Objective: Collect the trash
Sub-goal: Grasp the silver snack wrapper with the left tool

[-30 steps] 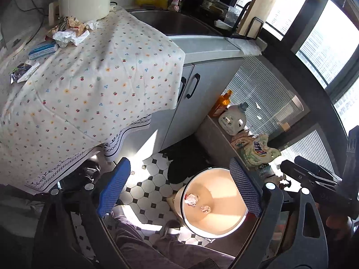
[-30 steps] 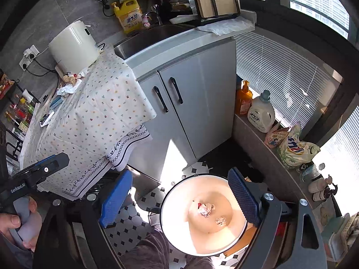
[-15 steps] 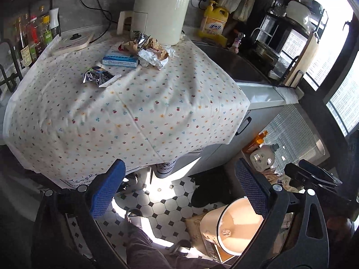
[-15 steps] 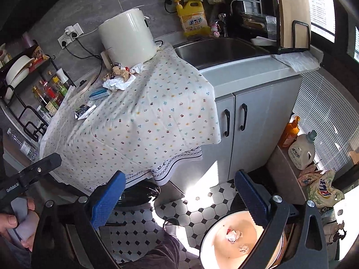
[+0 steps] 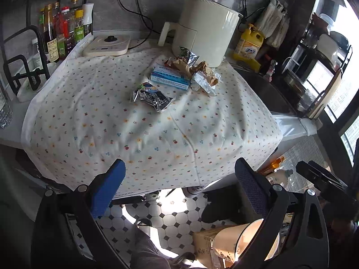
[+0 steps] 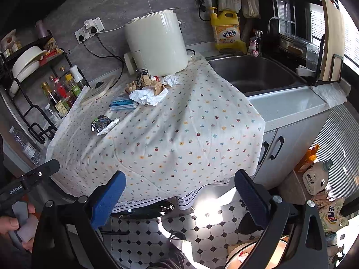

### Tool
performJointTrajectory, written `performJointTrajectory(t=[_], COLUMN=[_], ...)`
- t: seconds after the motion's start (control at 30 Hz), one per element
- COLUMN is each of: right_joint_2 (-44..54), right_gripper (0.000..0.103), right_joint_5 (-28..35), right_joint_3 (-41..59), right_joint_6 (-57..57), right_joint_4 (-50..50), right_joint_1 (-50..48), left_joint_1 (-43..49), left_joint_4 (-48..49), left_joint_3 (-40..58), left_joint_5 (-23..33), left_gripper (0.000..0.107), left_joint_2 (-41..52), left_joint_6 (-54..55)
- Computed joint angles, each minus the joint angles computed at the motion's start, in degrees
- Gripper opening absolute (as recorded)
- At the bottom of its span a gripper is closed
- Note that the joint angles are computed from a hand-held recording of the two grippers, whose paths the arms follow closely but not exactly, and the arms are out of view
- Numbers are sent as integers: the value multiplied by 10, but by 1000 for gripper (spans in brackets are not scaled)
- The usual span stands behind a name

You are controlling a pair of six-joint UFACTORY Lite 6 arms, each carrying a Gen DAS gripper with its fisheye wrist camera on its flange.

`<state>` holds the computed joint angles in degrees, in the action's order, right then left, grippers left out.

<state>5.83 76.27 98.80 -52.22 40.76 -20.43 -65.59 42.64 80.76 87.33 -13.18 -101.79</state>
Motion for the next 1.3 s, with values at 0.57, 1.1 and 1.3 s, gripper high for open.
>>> performJointTrajectory(t=[0.57, 1.1, 1.3], right_joint_2=[36, 140, 182], right_gripper=[95, 90, 89], right_joint_5=[-131, -190, -172], right_joint_3=[42, 173, 225], right_joint_6=[199, 400, 414], right_joint_4=[-117, -238, -256], right_joint_1=[188, 346, 374], left_joint_1=[473, 766, 774], left_joint_4=[-171, -525, -565], left_joint_3=[-165, -121, -111], left_joint_5=[-329, -464, -455], left_gripper=[79, 54, 19], left_joint_2=[-146, 41, 57], left_joint_6=[369, 854, 905])
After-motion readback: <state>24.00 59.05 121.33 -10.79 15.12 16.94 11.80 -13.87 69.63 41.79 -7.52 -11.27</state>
